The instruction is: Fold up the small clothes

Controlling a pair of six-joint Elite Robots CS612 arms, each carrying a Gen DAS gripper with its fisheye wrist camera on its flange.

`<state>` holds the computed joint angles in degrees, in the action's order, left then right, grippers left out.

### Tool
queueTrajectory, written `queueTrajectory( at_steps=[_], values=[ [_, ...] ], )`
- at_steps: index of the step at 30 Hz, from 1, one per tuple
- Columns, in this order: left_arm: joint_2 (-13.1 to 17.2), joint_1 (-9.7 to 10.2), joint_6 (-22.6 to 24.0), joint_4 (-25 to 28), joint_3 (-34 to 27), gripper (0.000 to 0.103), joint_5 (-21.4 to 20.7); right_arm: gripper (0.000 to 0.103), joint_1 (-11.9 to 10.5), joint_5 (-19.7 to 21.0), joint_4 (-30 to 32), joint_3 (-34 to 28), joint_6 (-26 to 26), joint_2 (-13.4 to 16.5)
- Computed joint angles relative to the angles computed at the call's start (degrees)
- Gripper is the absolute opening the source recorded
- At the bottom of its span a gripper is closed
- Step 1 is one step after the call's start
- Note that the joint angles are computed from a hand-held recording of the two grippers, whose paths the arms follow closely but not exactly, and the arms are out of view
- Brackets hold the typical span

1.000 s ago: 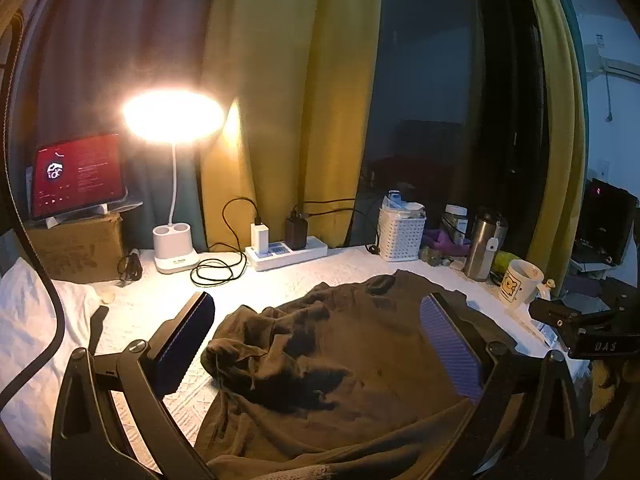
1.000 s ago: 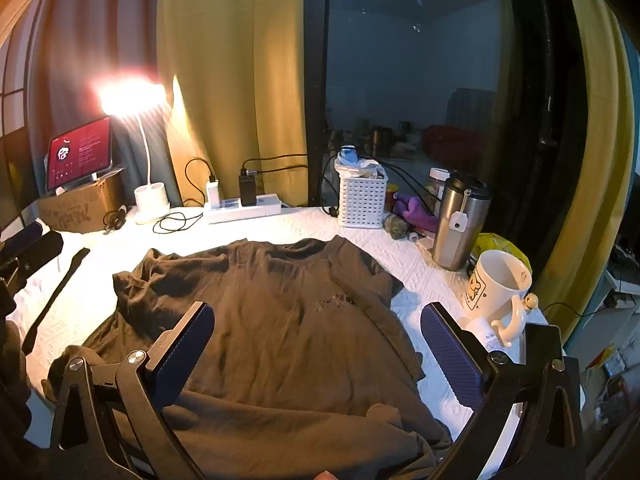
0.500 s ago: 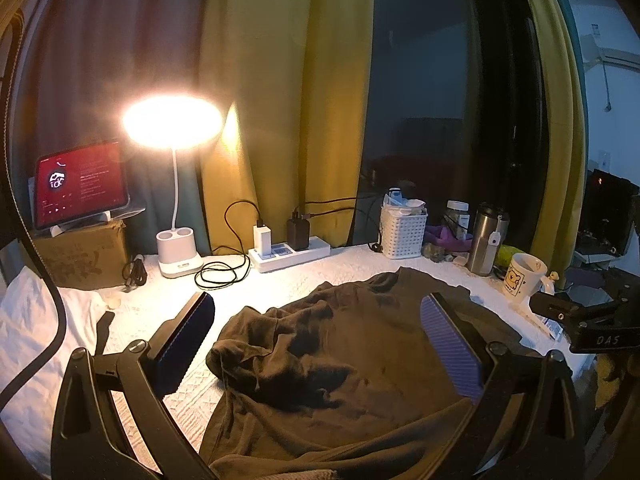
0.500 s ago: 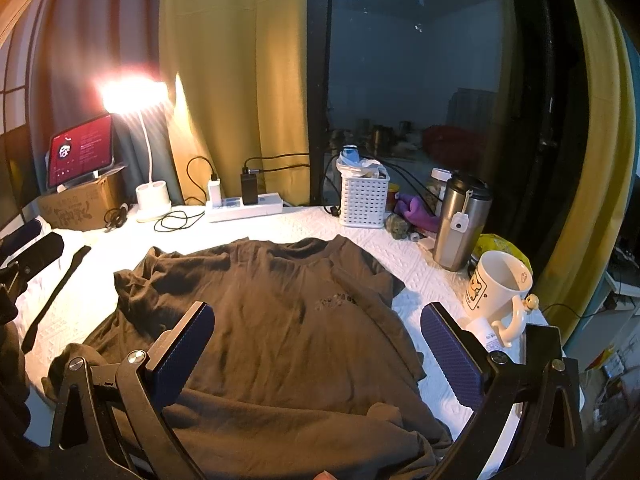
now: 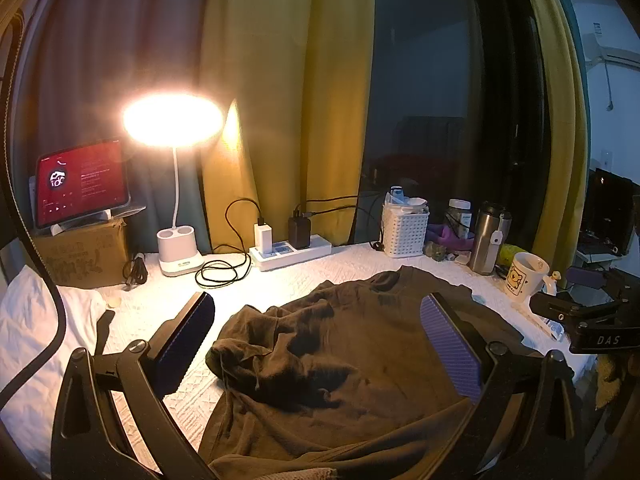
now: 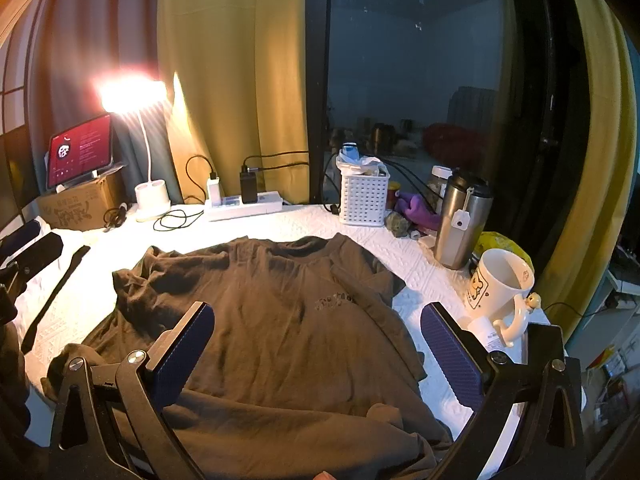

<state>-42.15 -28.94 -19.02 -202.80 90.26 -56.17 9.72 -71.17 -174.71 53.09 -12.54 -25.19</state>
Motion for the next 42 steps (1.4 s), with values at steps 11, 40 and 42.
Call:
queueTrajectory(
  at_steps=[11,40,42],
  values=[
    [0.1,0.10,0.2,0.2,-0.1,0.101,-0.1,0.103,0.0,0.0,0.2,-0.5,0.2,0.3],
    [1.6,0.41,0.0,5.1,-3.7,0.101,-0.1,0.103,0.1,0.6,6.7,-7.5,-0.4,4.0],
    [1.9,0.55,-0.2,6.2,-4.4,0.101,-0.4,0.103,0.1,0.6,7.8,-8.7,-0.5,4.6]
  ],
)
